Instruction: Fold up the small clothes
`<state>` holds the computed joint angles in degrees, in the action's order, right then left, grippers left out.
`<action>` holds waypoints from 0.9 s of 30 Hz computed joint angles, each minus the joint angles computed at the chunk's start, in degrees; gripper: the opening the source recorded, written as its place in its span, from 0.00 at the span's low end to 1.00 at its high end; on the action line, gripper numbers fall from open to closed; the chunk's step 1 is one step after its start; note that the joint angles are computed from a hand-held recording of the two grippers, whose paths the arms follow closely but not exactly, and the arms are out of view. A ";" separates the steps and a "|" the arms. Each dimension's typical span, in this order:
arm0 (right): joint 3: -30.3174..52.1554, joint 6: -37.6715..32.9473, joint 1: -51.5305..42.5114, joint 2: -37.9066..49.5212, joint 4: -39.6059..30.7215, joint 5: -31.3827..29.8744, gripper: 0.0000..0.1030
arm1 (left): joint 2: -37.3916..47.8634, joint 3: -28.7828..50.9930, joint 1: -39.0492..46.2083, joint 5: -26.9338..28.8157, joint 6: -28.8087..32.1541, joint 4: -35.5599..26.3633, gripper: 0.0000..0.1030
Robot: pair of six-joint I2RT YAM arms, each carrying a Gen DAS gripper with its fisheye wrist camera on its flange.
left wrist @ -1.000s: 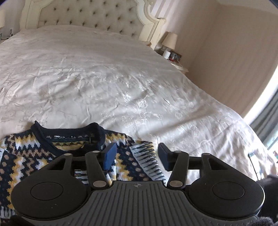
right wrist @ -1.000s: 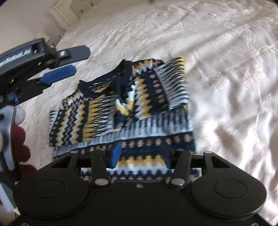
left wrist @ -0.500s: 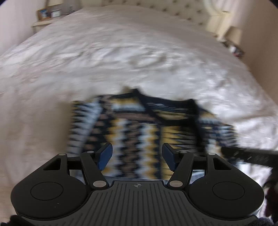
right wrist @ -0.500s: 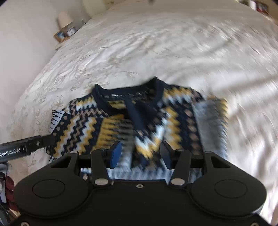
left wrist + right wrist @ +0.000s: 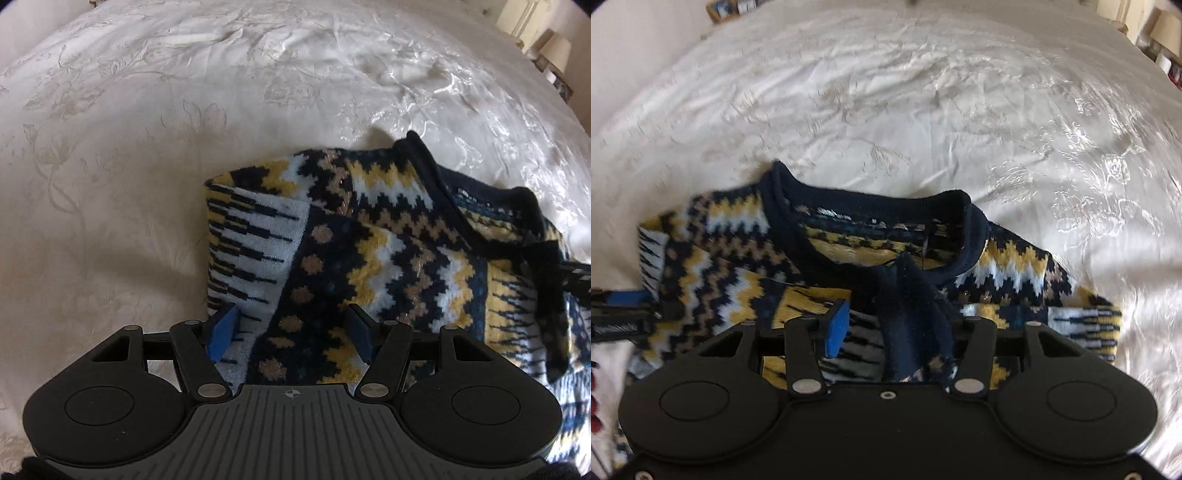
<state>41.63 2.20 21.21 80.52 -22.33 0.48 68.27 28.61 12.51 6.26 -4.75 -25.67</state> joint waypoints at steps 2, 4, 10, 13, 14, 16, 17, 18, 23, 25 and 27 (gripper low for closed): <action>0.71 -1.83 -0.52 1.13 -0.68 -0.97 0.10 | -1.06 0.20 0.52 0.71 -0.45 -0.70 0.60; 0.51 -1.93 -3.16 -1.62 -1.92 -5.13 0.10 | -3.03 0.34 2.08 1.88 -0.69 -1.54 0.60; -4.00 -1.89 -23.34 -20.02 -4.43 -19.34 0.10 | -8.85 0.28 3.20 2.90 -1.77 -3.84 0.60; -4.58 -5.86 -32.39 -16.87 -6.89 -19.94 0.10 | -7.53 -0.25 1.65 2.17 -1.95 -3.11 0.60; -5.25 -7.32 -34.65 -15.26 -6.96 -20.04 0.10 | -6.97 -0.59 1.29 1.75 -1.88 -2.81 0.60; -6.36 -9.77 -37.37 -11.53 -6.60 -20.15 0.10 | -6.28 -1.28 0.67 0.85 -1.83 -1.99 0.60; -6.80 -10.69 -38.04 -9.79 -6.63 -19.99 0.10 | -5.81 -1.41 0.44 0.52 -1.61 -1.81 0.60; -7.27 -11.16 -38.14 -9.05 -6.45 -19.76 0.10 | -5.08 -1.43 0.12 0.11 -1.35 -1.55 0.60; -8.53 -10.22 -36.42 -13.25 -6.80 -20.06 0.10 | -3.91 -0.39 0.19 -0.37 -0.29 -2.11 0.60; -9.53 -11.16 -37.22 -18.93 -5.77 -23.47 0.10 | -5.50 -0.40 0.43 -0.40 -0.51 -2.58 0.60; -10.16 -10.35 -36.98 -20.59 -3.14 -24.30 0.10 | -6.34 -0.63 0.42 -0.47 -0.38 -2.74 0.60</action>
